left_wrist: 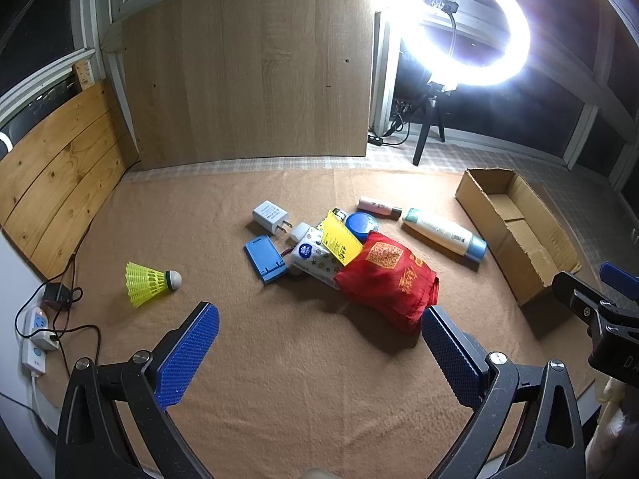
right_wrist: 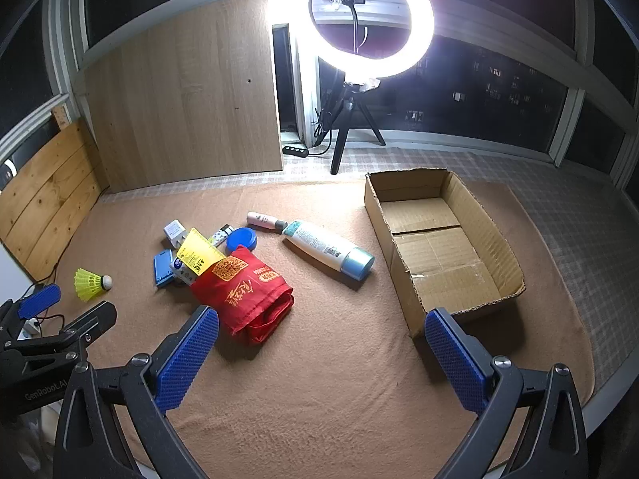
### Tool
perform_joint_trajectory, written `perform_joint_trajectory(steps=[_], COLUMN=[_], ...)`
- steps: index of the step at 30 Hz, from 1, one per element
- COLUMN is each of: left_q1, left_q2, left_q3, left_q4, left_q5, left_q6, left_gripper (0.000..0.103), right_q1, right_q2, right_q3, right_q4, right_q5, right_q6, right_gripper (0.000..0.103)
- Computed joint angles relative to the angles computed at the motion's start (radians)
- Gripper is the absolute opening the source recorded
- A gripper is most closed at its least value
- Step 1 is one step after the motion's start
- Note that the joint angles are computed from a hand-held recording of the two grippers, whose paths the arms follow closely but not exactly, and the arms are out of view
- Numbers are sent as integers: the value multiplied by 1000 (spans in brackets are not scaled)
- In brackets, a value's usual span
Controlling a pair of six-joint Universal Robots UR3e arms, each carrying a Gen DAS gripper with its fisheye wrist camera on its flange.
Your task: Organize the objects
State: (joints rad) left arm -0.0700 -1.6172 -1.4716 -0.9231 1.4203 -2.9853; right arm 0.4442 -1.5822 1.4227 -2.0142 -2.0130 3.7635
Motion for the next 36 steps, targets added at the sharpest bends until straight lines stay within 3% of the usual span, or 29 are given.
perform_joint_trajectory(steps=[36], left_q1=[-9], left_q2=[-5], left_q3=[25], left_q4=[-23], left_q5=[2], left_q6=[4], left_gripper=[102], right_q1=[-2], right_q2=[7], right_q3=[-10], right_q4=[10], right_q5=[7], right_q6=[8], right_gripper=[102])
